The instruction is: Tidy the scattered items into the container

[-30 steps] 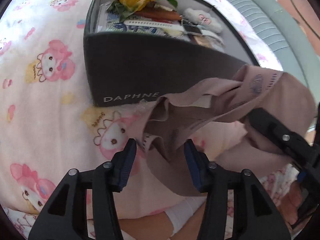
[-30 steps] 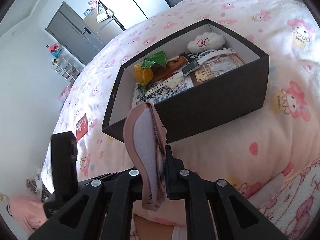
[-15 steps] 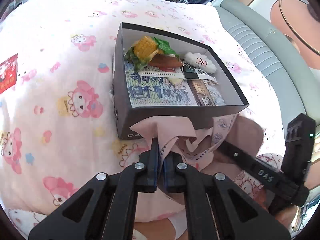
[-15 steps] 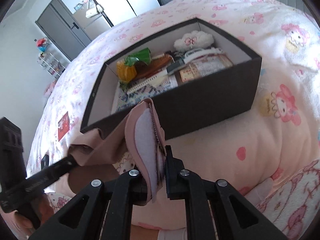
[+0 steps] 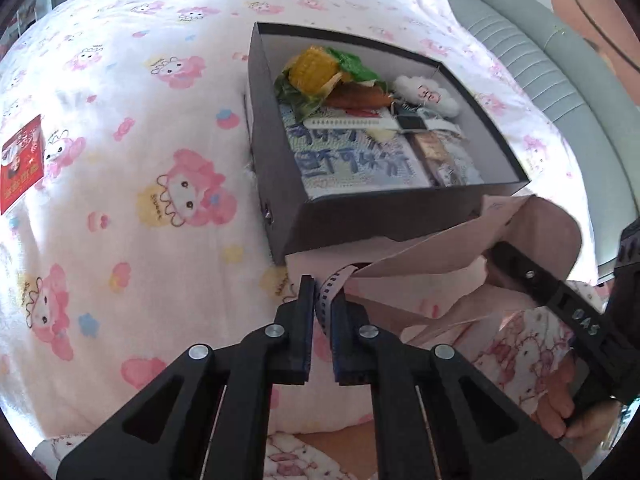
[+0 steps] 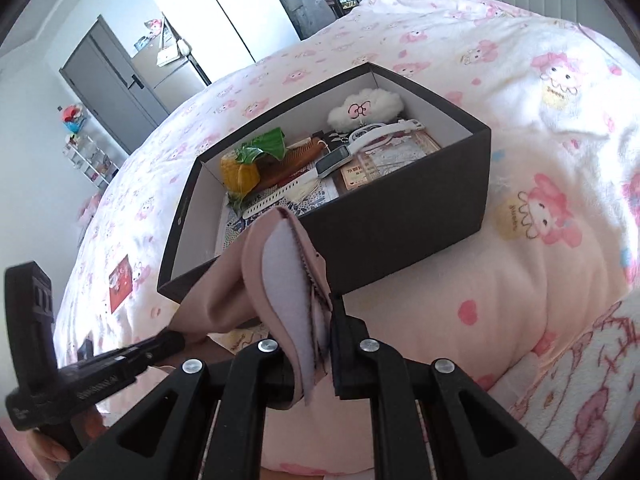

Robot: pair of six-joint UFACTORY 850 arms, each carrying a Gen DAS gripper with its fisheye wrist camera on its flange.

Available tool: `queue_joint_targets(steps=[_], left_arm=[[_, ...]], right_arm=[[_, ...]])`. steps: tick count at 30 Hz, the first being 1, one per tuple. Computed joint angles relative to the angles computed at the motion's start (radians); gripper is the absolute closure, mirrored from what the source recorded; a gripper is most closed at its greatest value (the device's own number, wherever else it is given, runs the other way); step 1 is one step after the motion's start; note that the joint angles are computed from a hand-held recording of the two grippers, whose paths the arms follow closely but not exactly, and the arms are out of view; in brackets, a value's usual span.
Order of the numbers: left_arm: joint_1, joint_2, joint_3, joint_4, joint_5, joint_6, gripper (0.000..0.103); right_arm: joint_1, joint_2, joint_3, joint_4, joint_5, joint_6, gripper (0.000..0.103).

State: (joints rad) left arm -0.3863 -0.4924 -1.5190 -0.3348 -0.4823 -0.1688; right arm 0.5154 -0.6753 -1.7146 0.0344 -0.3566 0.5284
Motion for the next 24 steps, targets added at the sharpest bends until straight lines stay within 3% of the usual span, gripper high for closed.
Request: queue_joint_targets(steps=[2, 5, 8, 12, 14, 16, 19, 24], left_arm=[[-0.011, 0.016, 0.004, 0.058, 0.014, -0.034, 0.098], [-0.017, -0.029, -0.053, 0.129, -0.127, -0.137, 0.098], [-0.014, -0.060, -0.051, 0.092, -0.182, -0.148, 0.098], [-0.017, -0.112, -0.078, 0.138, -0.276, -0.200, 0.098], [-0.004, -0.109, -0.075, 0.139, -0.291, -0.226, 0.096], [0.024, -0.072, -0.027, 0.014, -0.212, -0.151, 0.092], [0.054, -0.058, 0.004, -0.193, -0.146, -0.012, 0.075], [0.052, -0.150, -0.067, -0.330, -0.239, 0.098, 0.066]], right_arm=[[-0.004, -0.018, -0.019, 0.030, -0.039, -0.023, 0.095], [-0.005, -0.049, -0.037, 0.075, -0.114, -0.032, 0.095], [0.016, -0.090, -0.069, -0.014, -0.209, 0.055, 0.094], [0.025, -0.059, -0.030, -0.063, -0.182, 0.093, 0.093], [0.019, -0.042, -0.020, -0.067, -0.175, 0.108, 0.085], [0.015, -0.037, -0.021, -0.023, -0.186, 0.039, 0.075], [0.011, -0.002, 0.024, 0.029, -0.140, 0.006, 0.075], [-0.004, 0.041, 0.083, -0.072, -0.085, 0.211, 0.075]])
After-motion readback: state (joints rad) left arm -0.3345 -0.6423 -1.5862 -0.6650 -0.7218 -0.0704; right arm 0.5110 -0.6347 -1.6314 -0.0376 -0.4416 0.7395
